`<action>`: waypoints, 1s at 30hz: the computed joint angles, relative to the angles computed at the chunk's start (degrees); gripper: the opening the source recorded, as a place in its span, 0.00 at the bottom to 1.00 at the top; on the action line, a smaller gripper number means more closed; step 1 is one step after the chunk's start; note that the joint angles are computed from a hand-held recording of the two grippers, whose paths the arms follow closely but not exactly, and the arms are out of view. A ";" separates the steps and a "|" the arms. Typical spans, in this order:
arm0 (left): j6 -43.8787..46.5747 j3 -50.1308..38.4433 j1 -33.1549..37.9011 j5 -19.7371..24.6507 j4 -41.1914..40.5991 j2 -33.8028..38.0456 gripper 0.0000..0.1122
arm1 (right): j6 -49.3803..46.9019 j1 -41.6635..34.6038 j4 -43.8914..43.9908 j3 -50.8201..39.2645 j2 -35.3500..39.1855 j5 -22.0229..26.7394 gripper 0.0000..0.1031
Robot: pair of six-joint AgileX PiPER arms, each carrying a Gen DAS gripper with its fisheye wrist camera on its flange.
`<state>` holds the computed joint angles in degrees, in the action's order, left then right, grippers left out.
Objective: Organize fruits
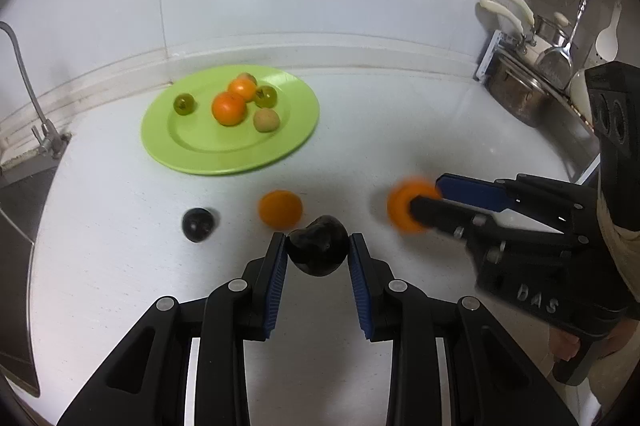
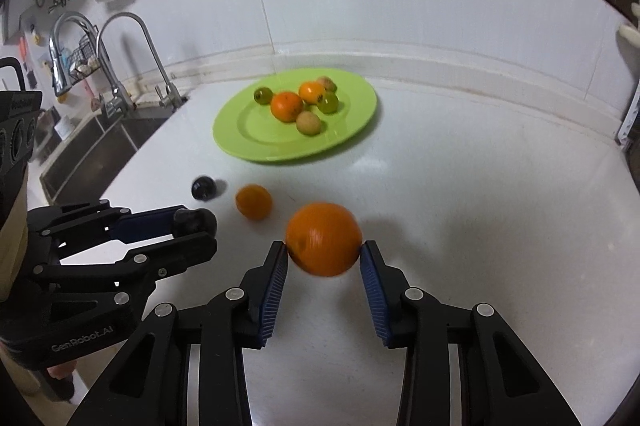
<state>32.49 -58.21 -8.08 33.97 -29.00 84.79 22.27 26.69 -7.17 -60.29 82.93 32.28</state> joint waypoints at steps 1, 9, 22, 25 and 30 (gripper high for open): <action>0.68 -0.02 0.51 0.12 -0.44 -0.08 0.28 | 2.18 0.73 -1.95 -0.04 -0.23 -0.33 0.28; 4.90 0.50 3.76 1.46 -2.47 0.51 0.28 | 9.86 2.72 -6.40 -1.66 1.86 1.71 0.33; 3.81 -3.85 5.00 1.13 -0.98 5.58 0.28 | 12.51 1.44 -10.02 -7.13 10.53 2.43 0.55; 3.02 -5.69 4.36 0.84 -0.30 7.12 0.28 | 12.51 0.47 -10.34 -8.16 11.66 2.90 0.55; 1.51 -8.84 2.85 0.95 0.46 9.67 0.28 | 10.09 -2.28 -7.72 -8.78 12.76 2.63 0.55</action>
<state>34.00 -67.05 -5.23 34.92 -28.54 94.45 32.36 24.41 -14.88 -69.07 95.70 34.91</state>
